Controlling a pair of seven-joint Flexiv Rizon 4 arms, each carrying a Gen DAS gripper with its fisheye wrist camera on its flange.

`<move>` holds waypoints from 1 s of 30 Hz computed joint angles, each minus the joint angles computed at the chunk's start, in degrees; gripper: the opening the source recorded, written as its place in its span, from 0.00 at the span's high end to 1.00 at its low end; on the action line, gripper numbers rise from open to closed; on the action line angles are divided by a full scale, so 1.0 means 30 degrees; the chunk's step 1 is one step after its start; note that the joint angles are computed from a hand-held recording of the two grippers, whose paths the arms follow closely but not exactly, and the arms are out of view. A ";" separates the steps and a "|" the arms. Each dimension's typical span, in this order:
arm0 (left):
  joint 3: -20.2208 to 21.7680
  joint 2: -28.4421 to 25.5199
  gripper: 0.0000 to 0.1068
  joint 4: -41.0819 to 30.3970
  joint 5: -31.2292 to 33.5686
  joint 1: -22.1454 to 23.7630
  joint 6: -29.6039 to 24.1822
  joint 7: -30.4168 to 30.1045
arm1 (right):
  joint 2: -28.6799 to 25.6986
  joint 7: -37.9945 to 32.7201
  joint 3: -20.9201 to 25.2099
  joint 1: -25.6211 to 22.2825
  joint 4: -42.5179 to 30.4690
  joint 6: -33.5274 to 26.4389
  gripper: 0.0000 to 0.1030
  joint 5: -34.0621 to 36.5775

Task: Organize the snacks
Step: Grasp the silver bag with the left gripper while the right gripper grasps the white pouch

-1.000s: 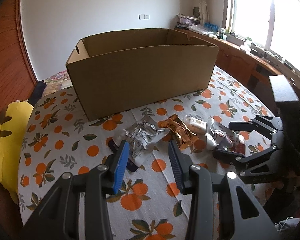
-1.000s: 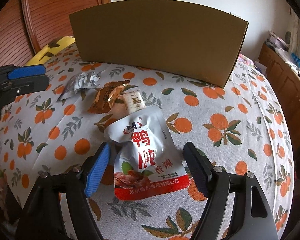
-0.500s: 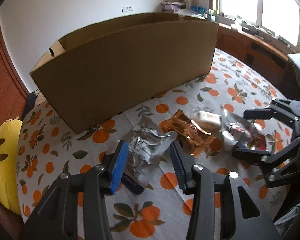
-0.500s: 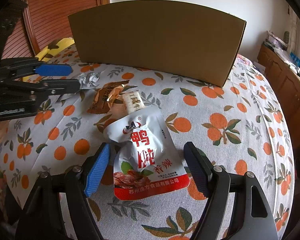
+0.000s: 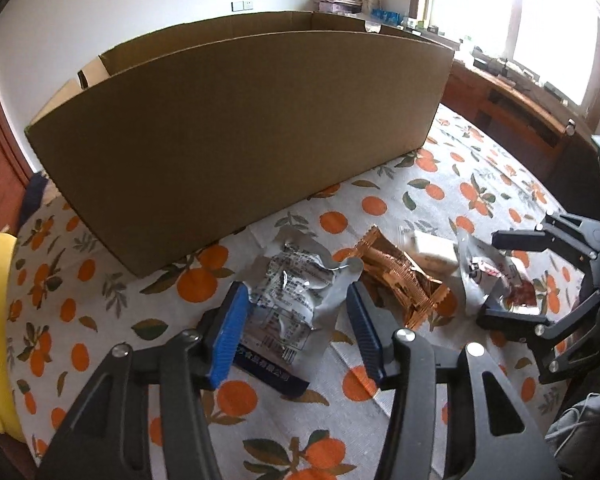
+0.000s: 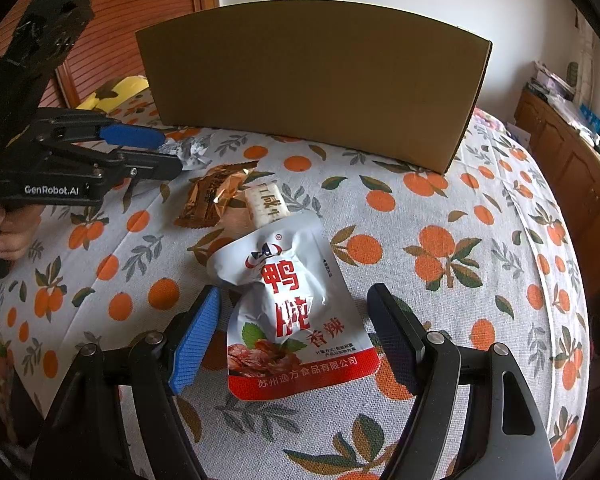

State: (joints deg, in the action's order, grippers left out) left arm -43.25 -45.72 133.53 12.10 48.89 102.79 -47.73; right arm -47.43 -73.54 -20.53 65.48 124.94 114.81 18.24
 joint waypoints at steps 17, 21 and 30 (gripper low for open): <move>0.0973 0.0615 0.40 -0.0418 -0.1090 -0.1714 -0.0512 0.1589 | 0.0003 -0.0041 0.0064 -0.0042 -0.0016 0.0033 0.25 0.0058; 0.1601 0.0656 0.41 -0.0515 -0.0879 -0.2322 0.0121 0.1180 | 0.0003 -0.0055 0.0045 -0.0027 -0.0012 0.0025 0.25 0.0063; 0.2768 0.0942 0.61 -0.0513 -0.0215 -0.3399 0.1176 -0.0185 | 0.0009 -0.0065 0.0060 -0.0042 -0.0008 0.0045 0.25 0.0073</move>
